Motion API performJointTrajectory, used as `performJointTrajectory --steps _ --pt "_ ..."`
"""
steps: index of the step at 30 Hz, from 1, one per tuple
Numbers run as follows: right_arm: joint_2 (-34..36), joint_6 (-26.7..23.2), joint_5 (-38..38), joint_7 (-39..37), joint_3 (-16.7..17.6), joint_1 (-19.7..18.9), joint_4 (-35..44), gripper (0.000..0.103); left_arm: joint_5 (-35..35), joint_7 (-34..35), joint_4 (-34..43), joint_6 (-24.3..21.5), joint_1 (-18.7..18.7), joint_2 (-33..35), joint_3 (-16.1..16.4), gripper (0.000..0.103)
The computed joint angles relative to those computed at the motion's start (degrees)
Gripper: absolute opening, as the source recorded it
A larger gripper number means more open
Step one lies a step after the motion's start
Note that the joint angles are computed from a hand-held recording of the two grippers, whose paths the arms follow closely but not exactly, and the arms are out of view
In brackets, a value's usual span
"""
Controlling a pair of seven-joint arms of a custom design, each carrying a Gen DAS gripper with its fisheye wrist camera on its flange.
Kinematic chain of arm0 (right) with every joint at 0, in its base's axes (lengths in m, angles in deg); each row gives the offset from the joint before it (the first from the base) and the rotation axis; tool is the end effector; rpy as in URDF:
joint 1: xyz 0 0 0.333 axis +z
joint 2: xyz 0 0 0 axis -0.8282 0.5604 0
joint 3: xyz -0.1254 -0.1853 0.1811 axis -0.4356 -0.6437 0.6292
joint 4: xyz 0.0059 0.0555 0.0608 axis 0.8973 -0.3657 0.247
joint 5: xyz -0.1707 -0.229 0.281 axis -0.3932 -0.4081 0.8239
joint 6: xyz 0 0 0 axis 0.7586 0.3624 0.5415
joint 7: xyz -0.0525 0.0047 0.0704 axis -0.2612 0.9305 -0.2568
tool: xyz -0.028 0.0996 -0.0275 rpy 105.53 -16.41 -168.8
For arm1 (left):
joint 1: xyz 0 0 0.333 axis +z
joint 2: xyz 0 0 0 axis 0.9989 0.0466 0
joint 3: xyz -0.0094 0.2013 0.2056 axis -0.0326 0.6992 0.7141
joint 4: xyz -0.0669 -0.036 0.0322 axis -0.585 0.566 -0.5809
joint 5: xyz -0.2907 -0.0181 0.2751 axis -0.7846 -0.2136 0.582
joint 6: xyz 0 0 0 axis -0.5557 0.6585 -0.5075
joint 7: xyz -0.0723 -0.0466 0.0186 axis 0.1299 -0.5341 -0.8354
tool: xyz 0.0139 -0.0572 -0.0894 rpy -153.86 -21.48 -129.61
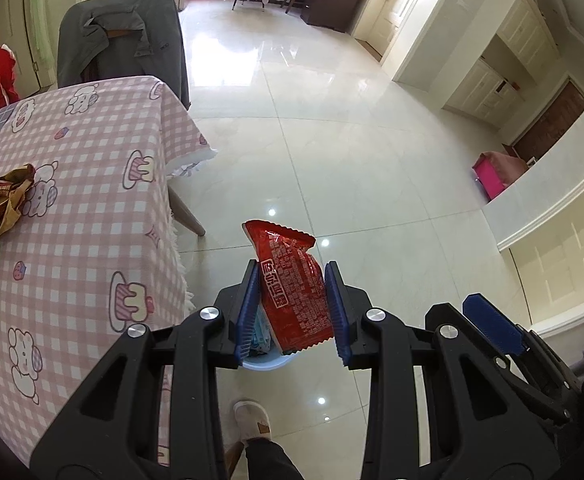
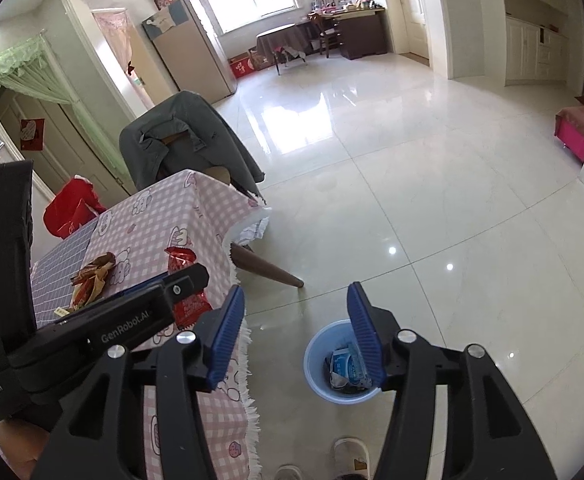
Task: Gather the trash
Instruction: 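Open the right tool then the left tool above the blue bucket, then move both tools back over the remaining trash on the table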
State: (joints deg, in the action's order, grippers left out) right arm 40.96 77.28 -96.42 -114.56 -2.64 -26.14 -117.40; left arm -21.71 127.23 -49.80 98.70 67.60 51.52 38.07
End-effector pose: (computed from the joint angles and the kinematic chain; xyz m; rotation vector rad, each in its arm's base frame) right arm 0.3597 0.3622 0.3867 -1.1423 2.2548 -0.5802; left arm 0.4877 -0.3456 0.3709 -1.4721 2.5770 -0.9314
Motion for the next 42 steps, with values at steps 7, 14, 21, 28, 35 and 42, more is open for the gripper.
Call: performJointTrajectory --steps 7,14,21,28,35,42 --pt "-1.62 -3.19 -0.02 1.12 0.89 0.26 -0.52 0.056 0.35 -0.84 -1.82 5.43 -0.64 -0.80 -0.28 0.057" --pt "1.04 -5.25 -3.21 2.40 1.41 0.85 3.50 0.059 -1.36 0.62 -3.62 7.44 0.60 -2.94 0.50 0.065" --pt "7.26 -4.95 -7.67 1.57 0.31 2.68 11.11 0.061 -4.30 1.99 -5.92 8.30 2.66 -5.93 2.59 0.067" --pt "16.64 -2.25 -10.01 -3.41 -2.39 5.99 22.69 0.062 -5.34 1.86 -9.27 8.60 5.75 -9.59 5.96 0.068" --pt "26.51 0.80 -8.49 -10.94 -6.05 10.30 35.36 0.063 -4.34 0.24 -12.19 9.02 9.10 -12.21 8.85 0.069" --pt "38.33 3.28 -3.08 -21.21 -8.81 14.27 50.61 0.065 -2.26 -1.33 -14.96 9.60 13.16 -13.66 11.33 0.070"
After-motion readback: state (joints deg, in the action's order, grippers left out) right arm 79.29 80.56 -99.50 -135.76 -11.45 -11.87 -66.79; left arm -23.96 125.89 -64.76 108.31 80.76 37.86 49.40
